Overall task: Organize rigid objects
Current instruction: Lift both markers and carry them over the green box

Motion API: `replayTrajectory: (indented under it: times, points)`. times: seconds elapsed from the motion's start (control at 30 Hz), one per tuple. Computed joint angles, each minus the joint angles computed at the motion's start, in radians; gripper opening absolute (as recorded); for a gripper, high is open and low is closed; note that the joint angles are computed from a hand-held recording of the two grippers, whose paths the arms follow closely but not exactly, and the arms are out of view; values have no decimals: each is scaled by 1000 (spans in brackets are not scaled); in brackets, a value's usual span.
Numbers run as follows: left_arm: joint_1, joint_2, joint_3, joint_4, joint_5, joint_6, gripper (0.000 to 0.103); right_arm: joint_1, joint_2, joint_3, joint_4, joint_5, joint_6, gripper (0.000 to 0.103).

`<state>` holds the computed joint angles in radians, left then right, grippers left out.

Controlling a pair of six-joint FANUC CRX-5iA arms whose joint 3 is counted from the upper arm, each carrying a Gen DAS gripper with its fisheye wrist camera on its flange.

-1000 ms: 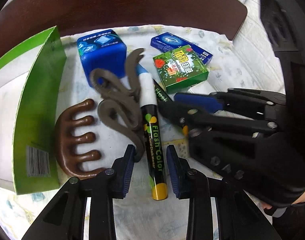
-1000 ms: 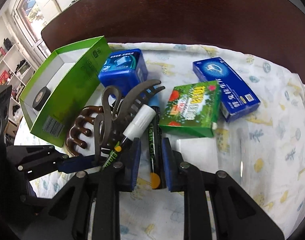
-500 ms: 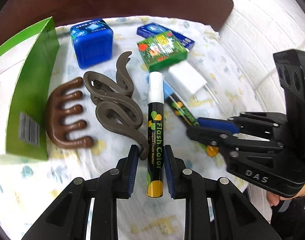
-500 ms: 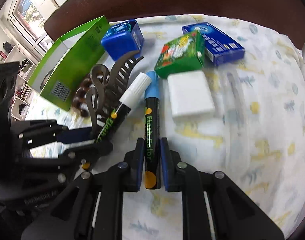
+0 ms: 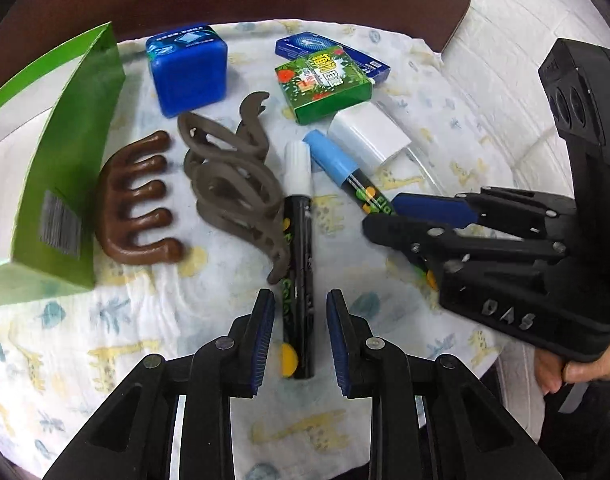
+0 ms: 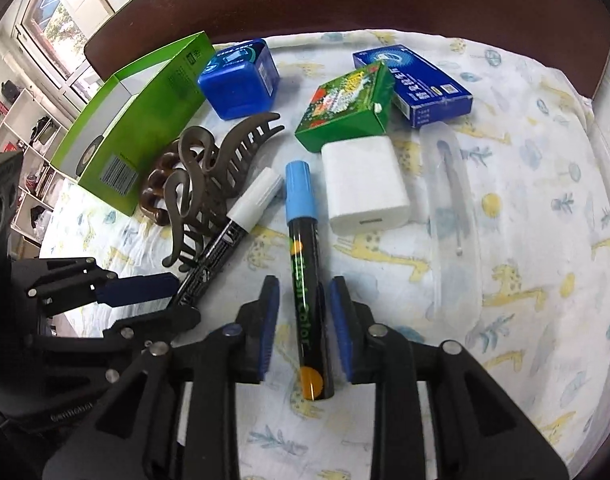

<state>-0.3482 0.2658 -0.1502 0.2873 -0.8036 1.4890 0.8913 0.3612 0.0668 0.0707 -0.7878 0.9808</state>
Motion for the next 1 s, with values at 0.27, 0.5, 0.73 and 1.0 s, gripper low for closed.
replayTrajectory:
  times: [0.27, 0.5, 0.73, 1.0]
  points:
    - [-24, 27, 32, -8, -16, -20, 17, 20, 9, -8, 64, 5, -40, 16]
    - [-22, -20, -17, 14, 17, -44, 15, 13, -73, -87, 6, 52, -60, 16]
    - [-21, -34, -15, -6, 29, -38, 15, 20, -89, -104, 28, 77, -109, 16]
    - [-10, -61, -33, -11, 40, -43, 15, 29, -102, -109, 59, 97, -146, 16]
